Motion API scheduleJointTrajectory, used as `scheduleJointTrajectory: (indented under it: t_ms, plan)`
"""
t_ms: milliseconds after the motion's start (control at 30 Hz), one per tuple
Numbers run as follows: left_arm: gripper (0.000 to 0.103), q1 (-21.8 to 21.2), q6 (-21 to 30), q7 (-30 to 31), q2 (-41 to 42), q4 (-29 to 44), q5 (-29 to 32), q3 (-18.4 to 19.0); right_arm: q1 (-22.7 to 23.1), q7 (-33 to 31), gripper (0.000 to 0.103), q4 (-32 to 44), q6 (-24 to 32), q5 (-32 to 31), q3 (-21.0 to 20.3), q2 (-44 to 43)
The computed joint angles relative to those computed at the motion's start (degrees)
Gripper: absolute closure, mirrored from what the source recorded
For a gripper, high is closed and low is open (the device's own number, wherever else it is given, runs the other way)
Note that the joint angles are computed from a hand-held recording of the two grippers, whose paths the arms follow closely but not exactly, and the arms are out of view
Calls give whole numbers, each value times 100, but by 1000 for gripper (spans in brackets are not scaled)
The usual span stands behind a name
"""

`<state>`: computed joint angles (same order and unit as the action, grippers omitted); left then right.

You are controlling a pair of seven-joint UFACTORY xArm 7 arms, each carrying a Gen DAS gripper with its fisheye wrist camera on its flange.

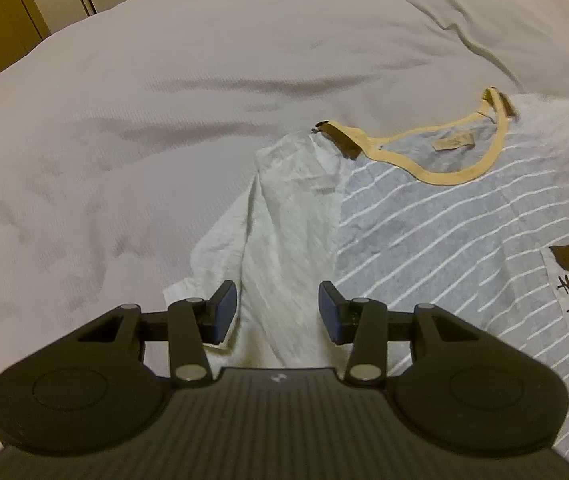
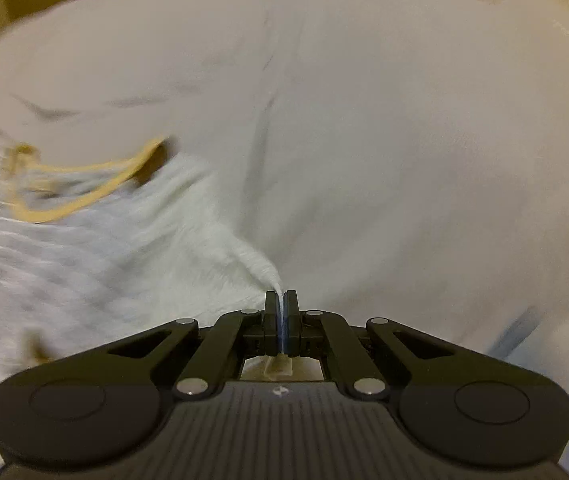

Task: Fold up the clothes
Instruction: 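Lay the striped shirt flat on the bed and open both grippers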

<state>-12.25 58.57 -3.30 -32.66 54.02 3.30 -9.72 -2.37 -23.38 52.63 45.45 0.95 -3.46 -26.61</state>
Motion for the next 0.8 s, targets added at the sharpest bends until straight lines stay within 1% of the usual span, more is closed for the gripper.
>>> scheduleJointTrajectory:
  t_ms: [100, 167, 233, 300, 333, 367, 433, 467, 533, 600, 633, 700, 767, 800]
  plan:
    - [62, 18, 65, 47, 10, 13, 61, 7, -288, 84, 103, -24, -846, -694, 203, 227]
    - [59, 38, 148, 104, -46, -2, 118, 19, -416, 130, 103, -166, -1139, -1127, 340, 292]
    - [53, 82, 228, 155, -155, -38, 189, 41, -475, 307, 102, -316, -1247, -1383, 470, 275]
    - [51, 130, 290, 259, -246, -71, 225, 112, -534, 669, 95, -562, -1469, -1615, 639, 132]
    - [51, 154, 294, 345, -289, -96, 249, 157, -492, 697, 86, -680, -1485, -1609, 608, -52]
    - [51, 194, 263, 434, -328, -140, 281, 211, -400, 653, 82, -766, -1414, -1513, 539, -247]
    - [51, 271, 180, 618, -378, -233, 292, 340, -205, 632, 80, -949, -1254, -1271, 472, -615]
    - [51, 306, 132, 713, -387, -279, 265, 416, -103, 655, 78, -1000, -1086, -1120, 464, -780]
    - [51, 334, -32, 1001, -368, -383, 143, 613, 127, 800, 77, -1036, -555, -757, 500, -1091]
    - [51, 271, -317, 1500, -342, -528, -23, 824, 391, 1052, 75, -1071, 80, -366, 588, -1447]
    - [51, 243, -452, 1766, -323, -594, -118, 926, 523, 1201, 72, -1077, 378, -176, 632, -1608]
    - [52, -8, -706, 2631, -283, -711, -523, 1257, 786, 1468, 70, -1162, 805, 63, 813, -1943]
    - [55, -123, -520, 3250, -29, -579, -820, 1428, 1048, 1813, 69, -1261, 1142, 232, 1090, -2270]
    - [71, -169, -407, 3552, 110, -500, -961, 1505, 1156, 2021, 69, -1273, 1257, 284, 1251, -2357]
